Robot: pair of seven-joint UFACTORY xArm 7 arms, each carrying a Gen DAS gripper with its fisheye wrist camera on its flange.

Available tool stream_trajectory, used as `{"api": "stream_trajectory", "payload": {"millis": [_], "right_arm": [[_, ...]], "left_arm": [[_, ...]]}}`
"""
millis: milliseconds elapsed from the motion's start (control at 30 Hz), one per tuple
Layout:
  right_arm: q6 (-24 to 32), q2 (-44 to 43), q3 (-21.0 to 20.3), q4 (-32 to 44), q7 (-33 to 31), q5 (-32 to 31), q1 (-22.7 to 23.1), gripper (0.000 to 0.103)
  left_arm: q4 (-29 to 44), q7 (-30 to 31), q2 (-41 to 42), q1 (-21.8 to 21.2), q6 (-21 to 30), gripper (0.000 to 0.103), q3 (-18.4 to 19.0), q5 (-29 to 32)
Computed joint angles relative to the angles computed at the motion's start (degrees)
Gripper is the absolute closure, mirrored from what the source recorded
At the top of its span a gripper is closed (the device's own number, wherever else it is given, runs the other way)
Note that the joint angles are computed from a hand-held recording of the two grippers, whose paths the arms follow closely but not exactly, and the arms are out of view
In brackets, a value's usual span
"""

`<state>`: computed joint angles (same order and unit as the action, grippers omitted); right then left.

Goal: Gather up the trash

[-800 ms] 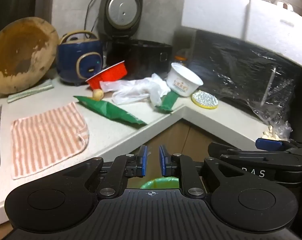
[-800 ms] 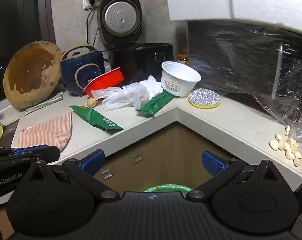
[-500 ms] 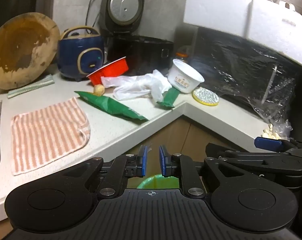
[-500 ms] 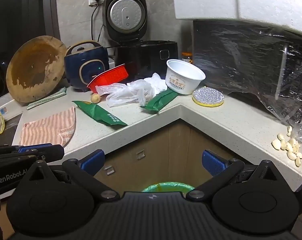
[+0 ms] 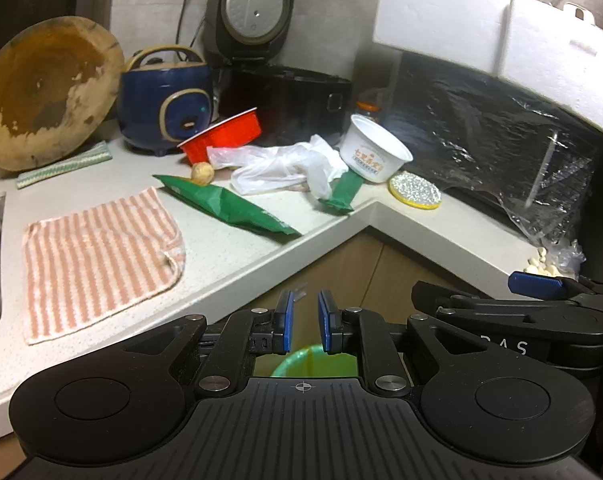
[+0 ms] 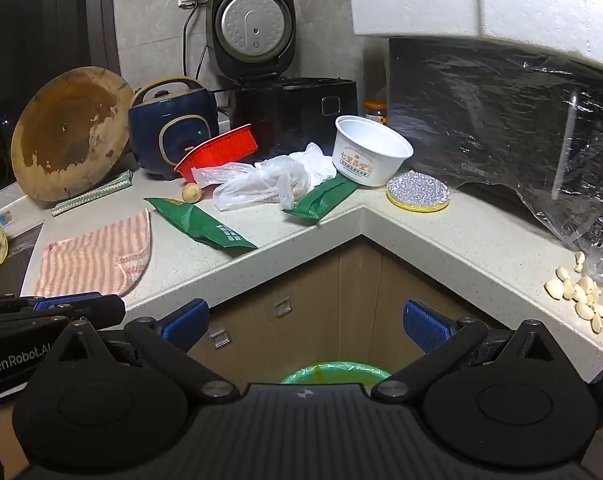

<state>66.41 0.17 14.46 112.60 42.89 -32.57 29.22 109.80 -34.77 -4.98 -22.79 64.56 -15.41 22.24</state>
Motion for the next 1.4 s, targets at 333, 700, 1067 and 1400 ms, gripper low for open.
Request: {"api": "stream_trajectory", "payload": {"millis": [333, 700, 1067, 1400], "right_arm": [[0.3, 0.6, -0.2, 0.4, 0.2, -0.3, 0.7, 0.000], [0.4, 0.4, -0.2, 0.3, -0.1, 0.2, 0.4, 0.000], [0.3, -0.1, -0.3, 0.0, -0.2, 0.8, -0.1, 0.000], [0.3, 0.3, -0.4, 0.3, -0.6, 1.5, -0.3, 0.000]], "left_arm": [[-0.2, 0.0, 0.0, 0.0, 0.2, 0.086, 0.0, -0.6], [0.9, 0.0, 0.8, -0.8, 0.9, 0.086, 0.3, -0.4], [2.4, 0.3, 1.8, -1.2, 1.8, 0.086, 0.5, -0.7], [2.9, 0.4, 2.2, -1.5, 2.3, 0.086, 1.0, -1.2]]}}
